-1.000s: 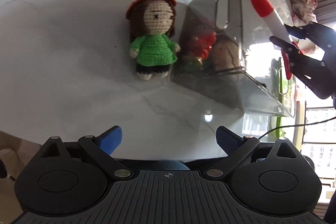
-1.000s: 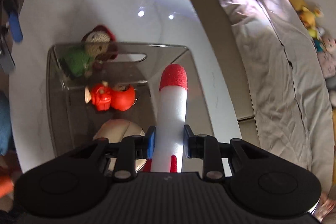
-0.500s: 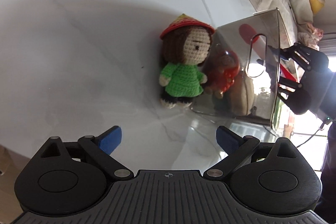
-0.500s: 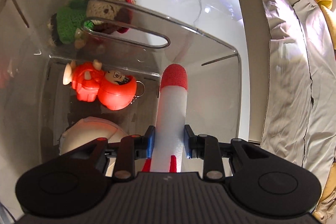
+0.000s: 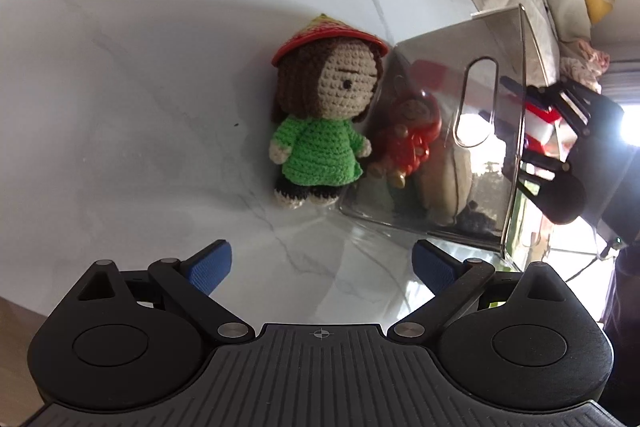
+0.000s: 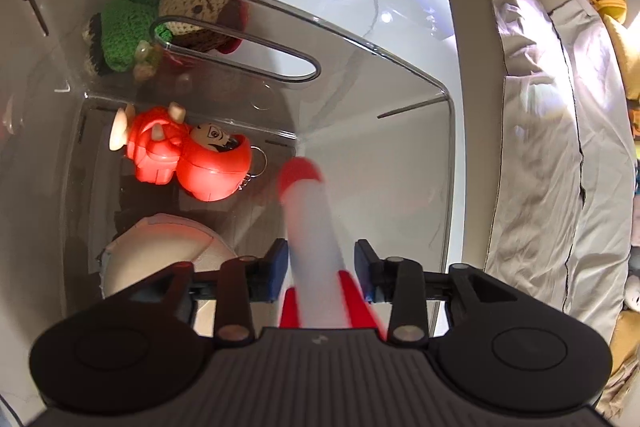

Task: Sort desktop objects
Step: 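Carry the rocket over the bin and open the right tool, then grasp the crocheted doll in green dress with the left tool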

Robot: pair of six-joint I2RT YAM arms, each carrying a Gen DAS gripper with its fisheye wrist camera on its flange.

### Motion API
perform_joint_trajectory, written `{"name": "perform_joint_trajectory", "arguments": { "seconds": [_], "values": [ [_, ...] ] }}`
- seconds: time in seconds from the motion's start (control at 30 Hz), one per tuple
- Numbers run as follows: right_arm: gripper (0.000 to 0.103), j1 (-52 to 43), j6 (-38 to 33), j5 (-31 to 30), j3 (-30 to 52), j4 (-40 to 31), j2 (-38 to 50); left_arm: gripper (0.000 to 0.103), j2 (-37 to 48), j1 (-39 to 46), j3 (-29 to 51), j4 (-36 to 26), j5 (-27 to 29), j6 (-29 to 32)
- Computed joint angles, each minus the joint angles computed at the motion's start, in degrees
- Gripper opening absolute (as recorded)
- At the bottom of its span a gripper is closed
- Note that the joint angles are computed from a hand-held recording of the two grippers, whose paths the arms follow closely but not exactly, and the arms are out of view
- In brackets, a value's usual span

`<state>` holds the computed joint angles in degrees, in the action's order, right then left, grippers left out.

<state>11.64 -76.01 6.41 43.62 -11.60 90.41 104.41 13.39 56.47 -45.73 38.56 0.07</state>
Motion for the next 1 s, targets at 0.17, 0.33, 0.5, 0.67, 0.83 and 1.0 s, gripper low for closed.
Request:
{"name": "perform_joint_trajectory", "arguments": {
  "seconds": [0.17,0.33,0.5,0.67,0.83,1.0],
  "values": [
    [0.048,-0.82,1.18,-0.57,-0.40,-1.69,-3.17,0.100,1.35,1.09,0.61,1.23,1.33,-3.81],
    [0.055,-4.62,7.16,-4.50,-1.85,-5.92,-12.44,0.100,0.23,-2.25,1.17,5.58,-1.07,-9.54],
    [0.062,-16.71,21.47,-18.35,-0.67,-17.59,-26.38,0.101,0.78,-6.18,2.59,13.14,-2.80,-17.69],
    [0.079,-45.19,27.01,-47.00,3.57,-36.32,-34.58,0.101,-1.06,-10.50,-1.41,25.52,-10.96,-23.04],
    [0.080,-74.83,4.28,-63.64,10.24,-64.61,-23.82,0.101,0.32,-13.86,-2.93,30.22,-14.59,-21.96],
    [0.081,-89.51,-5.03,-62.17,14.81,-78.03,-7.36,0.101,1.86,-14.20,-4.61,33.64,-13.47,-25.01]
  ]
}}
